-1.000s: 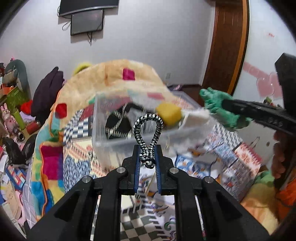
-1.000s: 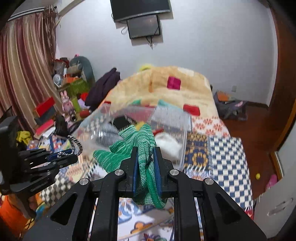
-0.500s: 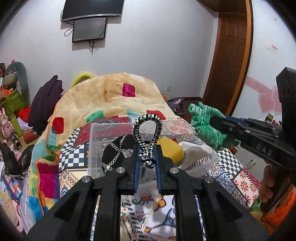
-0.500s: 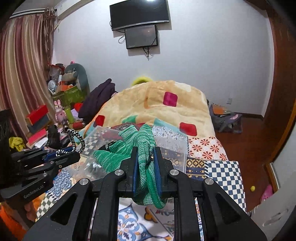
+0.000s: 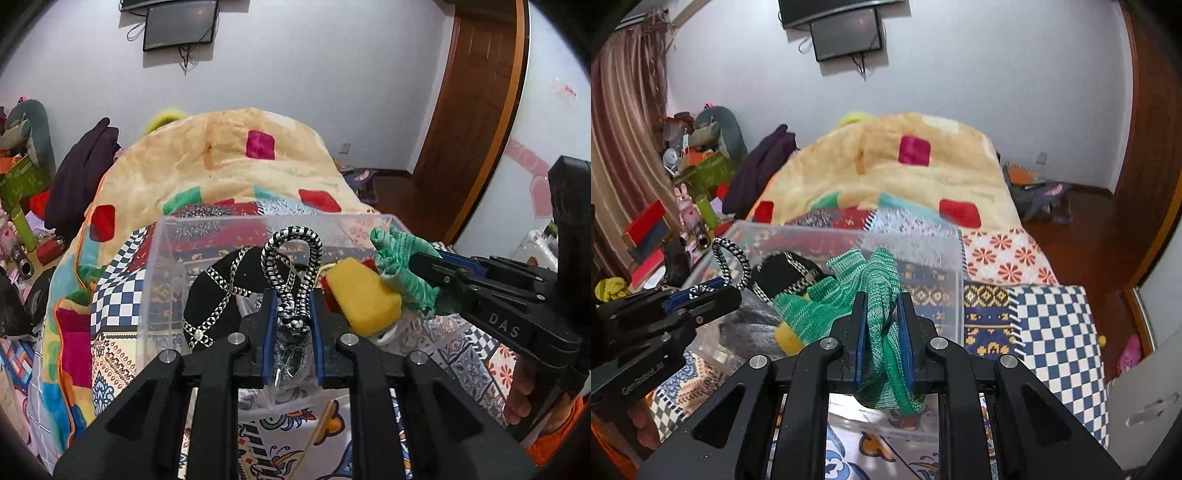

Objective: Organize soft objects
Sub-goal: 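Place the cord loop and green cloth into the box and release both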

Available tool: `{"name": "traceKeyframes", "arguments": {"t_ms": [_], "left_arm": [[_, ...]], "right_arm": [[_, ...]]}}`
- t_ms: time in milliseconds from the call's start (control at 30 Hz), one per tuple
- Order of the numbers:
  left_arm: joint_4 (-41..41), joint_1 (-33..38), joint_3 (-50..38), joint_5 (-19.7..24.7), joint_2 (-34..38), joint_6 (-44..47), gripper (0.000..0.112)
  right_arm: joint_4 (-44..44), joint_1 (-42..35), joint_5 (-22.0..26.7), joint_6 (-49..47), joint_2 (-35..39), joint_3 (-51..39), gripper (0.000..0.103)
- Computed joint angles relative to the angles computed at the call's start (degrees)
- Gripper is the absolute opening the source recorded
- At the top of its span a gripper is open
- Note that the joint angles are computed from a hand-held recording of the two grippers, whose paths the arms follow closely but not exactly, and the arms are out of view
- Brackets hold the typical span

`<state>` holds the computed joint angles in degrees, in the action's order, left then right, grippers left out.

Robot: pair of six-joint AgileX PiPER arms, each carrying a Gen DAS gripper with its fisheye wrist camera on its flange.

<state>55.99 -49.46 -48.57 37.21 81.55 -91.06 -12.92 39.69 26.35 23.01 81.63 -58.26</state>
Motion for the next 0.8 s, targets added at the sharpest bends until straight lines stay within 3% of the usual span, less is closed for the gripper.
{"name": "traceKeyframes", "arguments": {"t_ms": [100, 233, 333, 400, 500, 667, 800], "left_arm": [[0.22, 0.29, -0.28, 0.01, 1.12, -0.19, 0.037], [1.44, 0.14, -0.31, 0.41, 1.63, -1.49, 0.05], [2.37, -0.36, -0.19, 1.51, 1.77, -2.28, 0.061], [3.19, -0.91, 0.56, 1.95, 1.09, -3.27, 0.067], [3.76, -1.46, 1.64, 2.58, -0.22, -4.16, 0.07], [4.84, -3.87, 3.38, 4.77, -3.96, -6.06, 0.07], [7.6, -10.13, 4.05, 11.58, -7.96, -9.3, 0.07]], "right_arm": [[-0.35, 0.29, 0.37, -0.06, 0.57, -0.11, 0.016], [-5.07, 1.87, 1.21, 3.71, 0.95, -0.05, 0.017], [-7.51, 2.62, 1.94, 5.32, 1.1, -0.04, 0.024], [-9.23, 3.05, 2.2, 6.4, 0.45, 0.26, 0.038], [-9.07, 2.56, 1.14, 5.72, -1.21, 1.2, 0.053], [-9.33, 2.92, 0.95, 5.37, -4.37, 1.82, 0.055], [-8.37, 3.47, 0.87, 3.96, -8.13, 2.29, 0.055]]}}
